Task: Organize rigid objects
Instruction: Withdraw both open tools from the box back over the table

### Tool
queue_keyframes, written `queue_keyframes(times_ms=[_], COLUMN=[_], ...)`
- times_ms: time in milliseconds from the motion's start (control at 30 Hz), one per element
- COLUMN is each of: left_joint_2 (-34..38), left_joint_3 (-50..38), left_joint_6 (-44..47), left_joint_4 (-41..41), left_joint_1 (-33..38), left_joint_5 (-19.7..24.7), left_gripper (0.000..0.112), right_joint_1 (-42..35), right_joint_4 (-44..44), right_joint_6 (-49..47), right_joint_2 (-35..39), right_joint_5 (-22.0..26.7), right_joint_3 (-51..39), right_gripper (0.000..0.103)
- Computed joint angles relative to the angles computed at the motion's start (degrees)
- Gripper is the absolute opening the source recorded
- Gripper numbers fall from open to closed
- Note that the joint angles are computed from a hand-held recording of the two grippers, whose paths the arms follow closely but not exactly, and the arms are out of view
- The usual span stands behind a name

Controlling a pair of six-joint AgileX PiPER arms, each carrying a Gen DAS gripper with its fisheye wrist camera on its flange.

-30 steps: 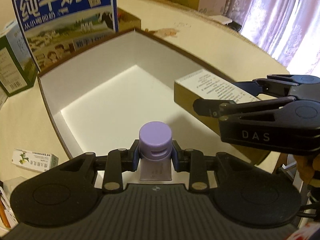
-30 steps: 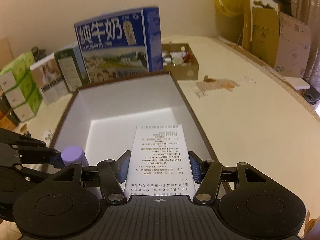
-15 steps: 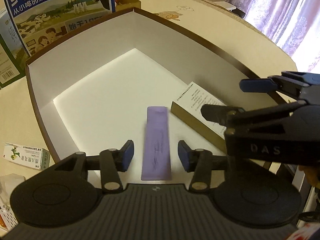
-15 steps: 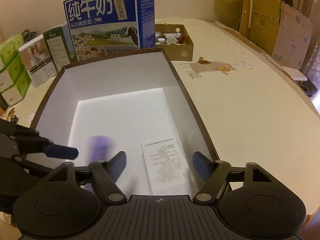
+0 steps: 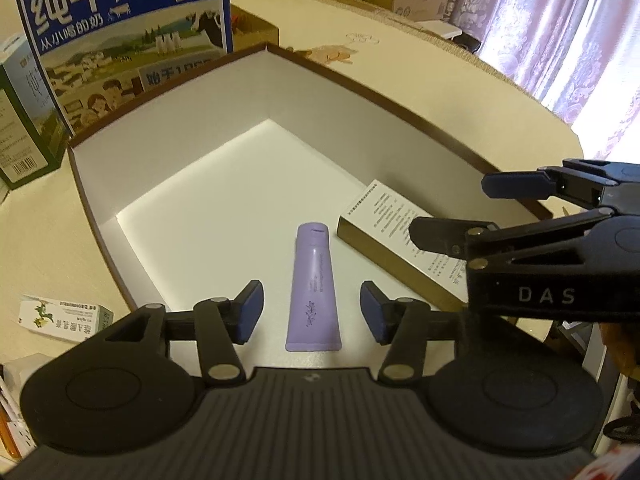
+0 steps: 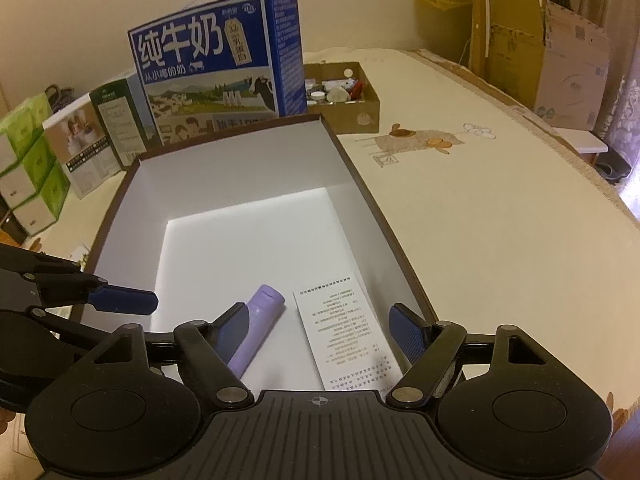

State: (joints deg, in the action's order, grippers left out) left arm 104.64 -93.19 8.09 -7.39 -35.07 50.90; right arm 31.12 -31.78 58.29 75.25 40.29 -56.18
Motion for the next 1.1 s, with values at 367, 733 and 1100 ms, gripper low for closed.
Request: queue_keyframes(times_ms=[367,733,1100], left_joint_2=[-10.38,-25.86,-36.51], left_joint_3=[6.49,17.09,26.36], left_joint_6=[6.76,15.09,29.91], left_joint_4=[-4.92,-11.17,-21.98], left_joint_1=[4.11,16.73,42.95], left_joint_5=[-3.54,-2.35,6.27], left_gripper=[0.066,0.080,0.081], right_joint_1=[9.77,27.83,42.45], right_joint_4=[-7.45,-17.18,-21.65], right_joint_6=[11.32,27.65,37.25], right_joint_2=[-2.52,2.39,13.27], right_joint_5=[10.22,22.89,24.71], right_joint_3=[-5.17,-14.66,-23.16], right_gripper=[0.074,0.074,0.074])
